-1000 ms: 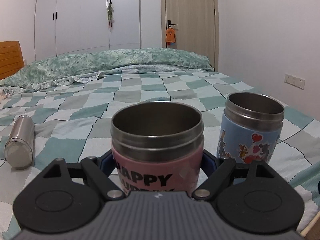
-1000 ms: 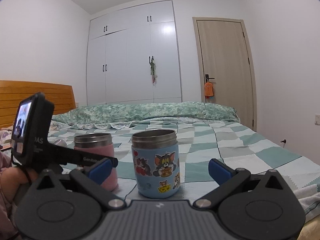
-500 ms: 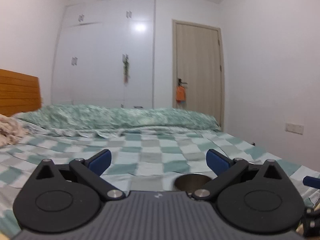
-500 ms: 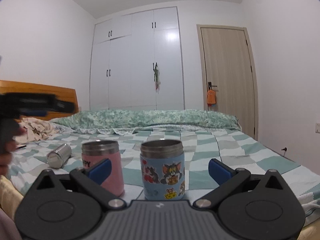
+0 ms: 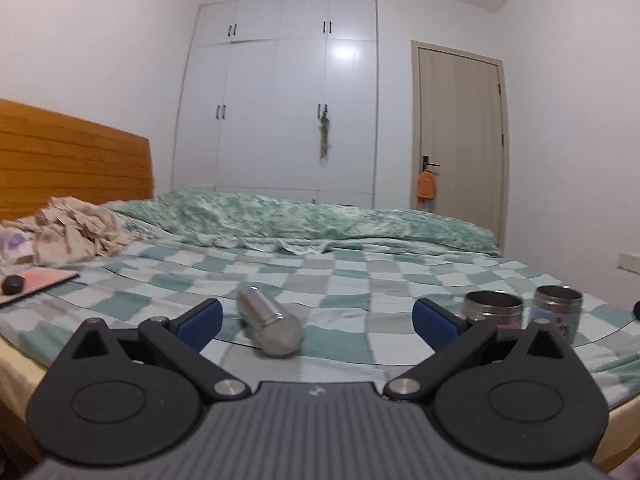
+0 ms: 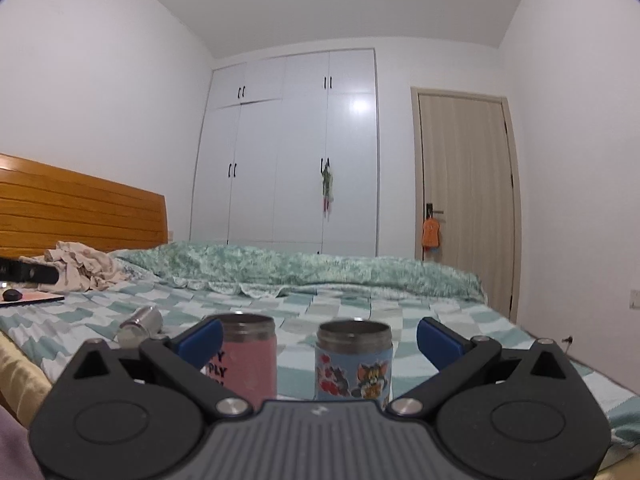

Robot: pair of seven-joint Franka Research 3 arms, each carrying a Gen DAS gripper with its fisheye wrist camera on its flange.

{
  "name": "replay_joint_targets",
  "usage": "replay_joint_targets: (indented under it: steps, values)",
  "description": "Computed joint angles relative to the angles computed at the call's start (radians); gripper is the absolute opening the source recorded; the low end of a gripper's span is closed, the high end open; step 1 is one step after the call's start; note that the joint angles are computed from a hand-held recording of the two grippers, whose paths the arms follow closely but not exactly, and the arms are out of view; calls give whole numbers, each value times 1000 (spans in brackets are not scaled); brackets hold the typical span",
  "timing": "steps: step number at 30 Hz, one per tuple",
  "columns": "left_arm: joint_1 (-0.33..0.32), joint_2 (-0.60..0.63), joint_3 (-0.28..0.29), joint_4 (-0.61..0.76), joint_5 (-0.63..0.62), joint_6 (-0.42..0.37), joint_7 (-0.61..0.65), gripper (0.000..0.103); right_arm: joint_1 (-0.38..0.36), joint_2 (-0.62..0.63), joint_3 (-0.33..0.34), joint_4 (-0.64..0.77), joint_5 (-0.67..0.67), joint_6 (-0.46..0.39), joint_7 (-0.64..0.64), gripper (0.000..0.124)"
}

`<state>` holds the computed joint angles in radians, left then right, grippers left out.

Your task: Flip cup upright

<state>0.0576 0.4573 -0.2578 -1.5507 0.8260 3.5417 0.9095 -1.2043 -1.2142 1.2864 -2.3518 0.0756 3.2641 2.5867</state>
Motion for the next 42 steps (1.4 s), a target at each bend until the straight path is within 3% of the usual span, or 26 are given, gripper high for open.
replay_joint_targets:
  steps: [6,20,42]
  values:
    - [-102,-18,128,-63,-184,131,159,103,9,-51,-14,12,0,-22,6,103]
    - [-130,-26,141,-100,-313,145,261,103,13,-77,-19,12,-6,-34,20,103]
    - [-125,-24,131,-105,-316,157,285,103,6,-70,-16,19,-11,-34,16,103]
